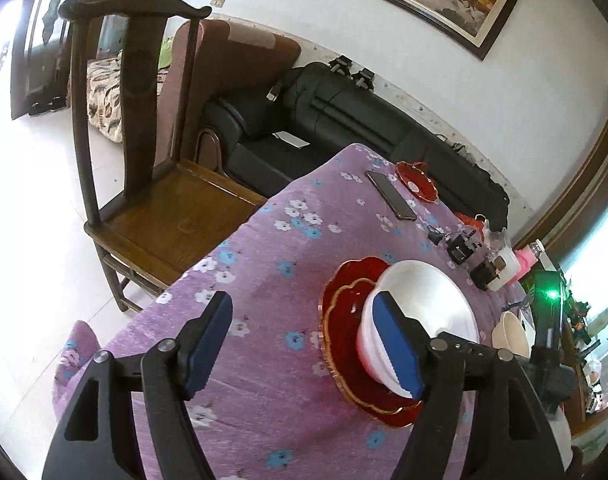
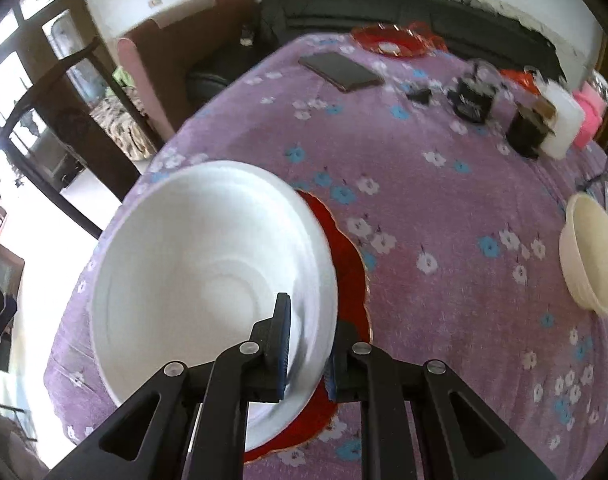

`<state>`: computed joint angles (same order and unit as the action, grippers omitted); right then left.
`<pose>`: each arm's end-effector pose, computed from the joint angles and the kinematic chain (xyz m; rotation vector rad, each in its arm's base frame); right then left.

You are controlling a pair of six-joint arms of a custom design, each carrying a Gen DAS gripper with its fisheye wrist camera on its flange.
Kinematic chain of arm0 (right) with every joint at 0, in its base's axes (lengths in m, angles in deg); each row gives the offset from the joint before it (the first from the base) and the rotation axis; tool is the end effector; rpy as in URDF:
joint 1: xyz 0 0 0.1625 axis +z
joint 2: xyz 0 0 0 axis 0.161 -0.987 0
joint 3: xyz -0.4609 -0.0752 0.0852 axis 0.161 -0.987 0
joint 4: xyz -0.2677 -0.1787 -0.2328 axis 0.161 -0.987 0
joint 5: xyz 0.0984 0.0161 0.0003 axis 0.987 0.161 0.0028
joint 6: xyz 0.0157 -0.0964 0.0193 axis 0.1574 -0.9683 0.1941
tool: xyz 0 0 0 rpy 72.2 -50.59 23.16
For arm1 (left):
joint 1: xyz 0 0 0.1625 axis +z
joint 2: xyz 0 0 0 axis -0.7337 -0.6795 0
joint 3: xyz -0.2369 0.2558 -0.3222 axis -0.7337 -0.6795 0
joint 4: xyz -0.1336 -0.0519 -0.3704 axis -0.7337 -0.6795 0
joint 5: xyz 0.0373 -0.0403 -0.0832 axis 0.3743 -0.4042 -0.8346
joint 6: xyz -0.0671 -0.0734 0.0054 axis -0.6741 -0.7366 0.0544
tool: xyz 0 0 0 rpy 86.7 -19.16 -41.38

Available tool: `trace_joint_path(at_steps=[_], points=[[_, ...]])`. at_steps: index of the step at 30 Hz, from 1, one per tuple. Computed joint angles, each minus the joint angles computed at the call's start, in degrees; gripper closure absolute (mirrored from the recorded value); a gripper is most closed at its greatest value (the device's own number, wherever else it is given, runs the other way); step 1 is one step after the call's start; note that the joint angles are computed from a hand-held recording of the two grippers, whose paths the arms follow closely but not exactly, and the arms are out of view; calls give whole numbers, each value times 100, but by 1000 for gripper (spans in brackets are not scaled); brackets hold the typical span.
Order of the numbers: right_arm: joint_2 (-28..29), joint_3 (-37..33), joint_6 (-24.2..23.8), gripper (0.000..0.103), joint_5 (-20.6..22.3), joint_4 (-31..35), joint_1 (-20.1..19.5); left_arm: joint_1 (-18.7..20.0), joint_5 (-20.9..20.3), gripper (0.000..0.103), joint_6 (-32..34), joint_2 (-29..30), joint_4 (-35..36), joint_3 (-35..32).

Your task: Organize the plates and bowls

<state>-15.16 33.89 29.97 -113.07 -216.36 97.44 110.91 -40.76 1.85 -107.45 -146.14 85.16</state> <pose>0.2898 -0.6971 0.0037 0.4298 -2.4993 0.4457 -0.0464 -0.5499 0.2885 -0.1010 2.4203 -1.2498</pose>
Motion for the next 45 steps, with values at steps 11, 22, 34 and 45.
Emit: trace_joint_path(at_steps=[11, 22, 34, 45], points=[[-779, 1234, -212, 79, 993, -1411, -153, -45, 138, 31, 546, -311, -158, 189], [-2202, 3058, -1386, 75, 432, -4092, -130, -945, 1174, 26, 916, -91, -1035, 565], [-3943, 2216, -2170, 74, 143, -2604, 502, -2977, 2538, 17, 641, -575, -53, 470], [-3865, 2021, -2917, 27, -606, -2909, 784, -3452, 2342, 0, 1346, -64, -797, -60]])
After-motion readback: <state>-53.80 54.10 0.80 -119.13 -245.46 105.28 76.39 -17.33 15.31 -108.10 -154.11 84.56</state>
